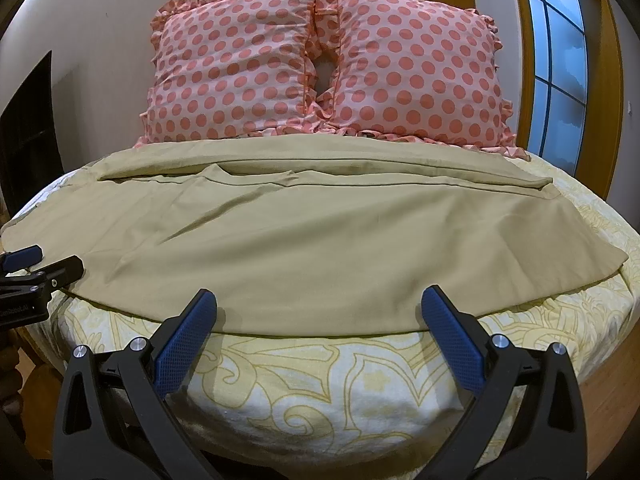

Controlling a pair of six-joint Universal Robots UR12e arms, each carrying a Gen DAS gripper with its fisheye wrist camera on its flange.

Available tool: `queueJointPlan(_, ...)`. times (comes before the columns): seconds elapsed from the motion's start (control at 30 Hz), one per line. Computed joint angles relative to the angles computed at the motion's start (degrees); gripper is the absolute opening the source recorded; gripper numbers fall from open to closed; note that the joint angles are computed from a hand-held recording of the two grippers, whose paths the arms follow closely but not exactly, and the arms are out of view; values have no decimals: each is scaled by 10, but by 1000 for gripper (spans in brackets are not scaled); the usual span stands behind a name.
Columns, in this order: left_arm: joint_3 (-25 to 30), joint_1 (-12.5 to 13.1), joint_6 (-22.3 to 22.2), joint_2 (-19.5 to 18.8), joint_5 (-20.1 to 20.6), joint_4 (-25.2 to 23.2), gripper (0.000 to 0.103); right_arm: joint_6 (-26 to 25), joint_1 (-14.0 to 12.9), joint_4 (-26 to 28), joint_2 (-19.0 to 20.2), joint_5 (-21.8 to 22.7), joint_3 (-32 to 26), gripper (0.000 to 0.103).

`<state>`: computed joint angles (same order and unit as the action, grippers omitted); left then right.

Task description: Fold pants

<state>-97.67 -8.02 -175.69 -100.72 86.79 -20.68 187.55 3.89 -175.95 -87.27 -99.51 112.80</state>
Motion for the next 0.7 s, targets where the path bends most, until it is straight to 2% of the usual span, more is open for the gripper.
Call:
queueJointPlan(0.1,3,1,3,0,-4,-8,101,-3,0,10,-1,4,-3,102)
queueJointPlan(0.3,11,4,13,-1,-12,-30,101,-21,-10,49,-4,39,-11,102)
queueJointPlan(0.43,29,9,9,-3,-21,-65,101,-17,-29,89,-16,65,-25,102)
queueJointPlan(0.53,52,12,0,-12,-18,-58,101,-8,-52,110,-5,53,-74,102)
queueJointPlan(0.63,81,12,-6,-27,-10,-52,101,41,-82,160,32,36,-148,102)
queueJointPlan(0.7,102,12,-7,-39,-8,-45,101,98,-106,215,71,37,-210,102)
